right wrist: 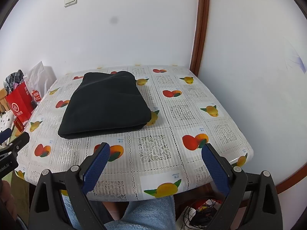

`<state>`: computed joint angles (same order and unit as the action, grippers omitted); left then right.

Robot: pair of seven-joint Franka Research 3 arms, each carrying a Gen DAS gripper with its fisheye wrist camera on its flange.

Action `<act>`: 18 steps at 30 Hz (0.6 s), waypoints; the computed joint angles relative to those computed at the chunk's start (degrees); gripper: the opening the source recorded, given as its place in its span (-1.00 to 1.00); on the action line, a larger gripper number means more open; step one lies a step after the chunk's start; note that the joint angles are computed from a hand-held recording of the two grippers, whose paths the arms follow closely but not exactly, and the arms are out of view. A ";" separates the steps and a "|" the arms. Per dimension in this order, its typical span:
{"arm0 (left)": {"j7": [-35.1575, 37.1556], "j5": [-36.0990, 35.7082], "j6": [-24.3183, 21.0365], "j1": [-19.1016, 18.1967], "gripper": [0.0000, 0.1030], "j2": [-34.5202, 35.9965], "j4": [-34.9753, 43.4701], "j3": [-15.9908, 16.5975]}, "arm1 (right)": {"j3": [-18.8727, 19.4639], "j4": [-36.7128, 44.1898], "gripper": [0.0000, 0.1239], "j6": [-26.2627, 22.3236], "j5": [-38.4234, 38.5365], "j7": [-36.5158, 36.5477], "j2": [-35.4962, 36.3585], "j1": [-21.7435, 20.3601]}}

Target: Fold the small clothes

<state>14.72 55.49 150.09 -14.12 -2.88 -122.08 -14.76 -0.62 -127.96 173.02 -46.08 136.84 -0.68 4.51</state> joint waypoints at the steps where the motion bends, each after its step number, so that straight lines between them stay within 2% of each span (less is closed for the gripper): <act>1: -0.04 0.09 -0.13 -0.02 0.78 0.01 0.03 -0.02 | -0.01 0.01 0.53 0.05 -0.40 0.41 -0.02 -0.02; 9: -0.50 0.24 -0.24 -0.19 0.78 0.20 0.26 -0.08 | -0.05 0.05 0.53 -0.05 -3.38 3.28 -0.12 -0.20; 18: -0.11 -0.20 0.81 0.04 0.78 -0.11 -0.30 0.12 | -0.13 0.06 0.53 -0.18 -3.22 2.98 -0.29 -0.36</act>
